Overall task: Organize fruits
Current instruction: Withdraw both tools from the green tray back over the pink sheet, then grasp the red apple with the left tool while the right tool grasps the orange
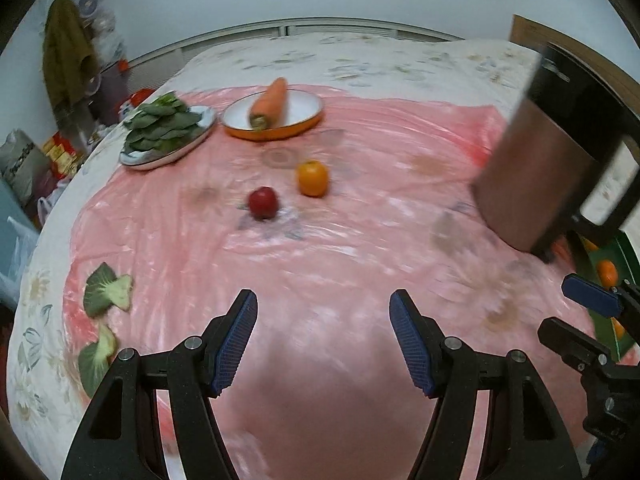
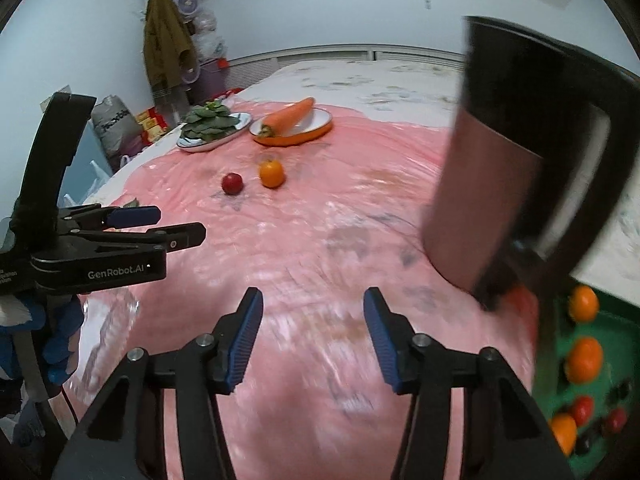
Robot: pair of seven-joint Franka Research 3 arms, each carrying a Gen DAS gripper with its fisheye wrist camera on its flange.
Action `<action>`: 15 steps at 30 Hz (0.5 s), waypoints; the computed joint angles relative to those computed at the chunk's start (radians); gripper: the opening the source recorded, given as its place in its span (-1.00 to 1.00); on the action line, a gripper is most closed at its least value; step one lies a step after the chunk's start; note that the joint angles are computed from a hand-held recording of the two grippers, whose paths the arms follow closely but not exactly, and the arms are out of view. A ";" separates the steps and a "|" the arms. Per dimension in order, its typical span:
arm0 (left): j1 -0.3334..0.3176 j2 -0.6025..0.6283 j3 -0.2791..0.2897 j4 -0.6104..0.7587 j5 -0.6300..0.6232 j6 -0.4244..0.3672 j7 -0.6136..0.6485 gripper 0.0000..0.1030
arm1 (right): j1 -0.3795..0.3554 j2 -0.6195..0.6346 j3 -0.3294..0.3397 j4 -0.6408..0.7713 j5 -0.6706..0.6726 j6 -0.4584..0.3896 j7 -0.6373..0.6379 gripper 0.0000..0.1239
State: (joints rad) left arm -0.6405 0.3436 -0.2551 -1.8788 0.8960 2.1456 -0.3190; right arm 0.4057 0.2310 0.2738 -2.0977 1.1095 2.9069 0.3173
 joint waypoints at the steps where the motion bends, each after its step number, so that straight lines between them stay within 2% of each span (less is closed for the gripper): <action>1: 0.010 -0.014 0.004 -0.022 0.000 0.016 -0.004 0.21 | 0.004 0.014 0.000 0.017 -0.009 -0.005 0.007 0.16; 9: 0.129 -0.098 0.031 -0.187 0.021 0.190 0.008 0.21 | 0.047 0.236 0.009 0.298 -0.231 -0.055 0.172 0.02; 15: 0.180 -0.070 0.050 -0.193 0.053 0.264 0.049 0.19 | 0.086 0.396 -0.001 0.500 -0.443 -0.102 0.320 -0.04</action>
State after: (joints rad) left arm -0.4602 0.2739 -0.2054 -2.0718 0.9490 2.4094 -0.2704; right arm 0.4916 0.6270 0.2724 -1.5981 0.6668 2.8052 0.6370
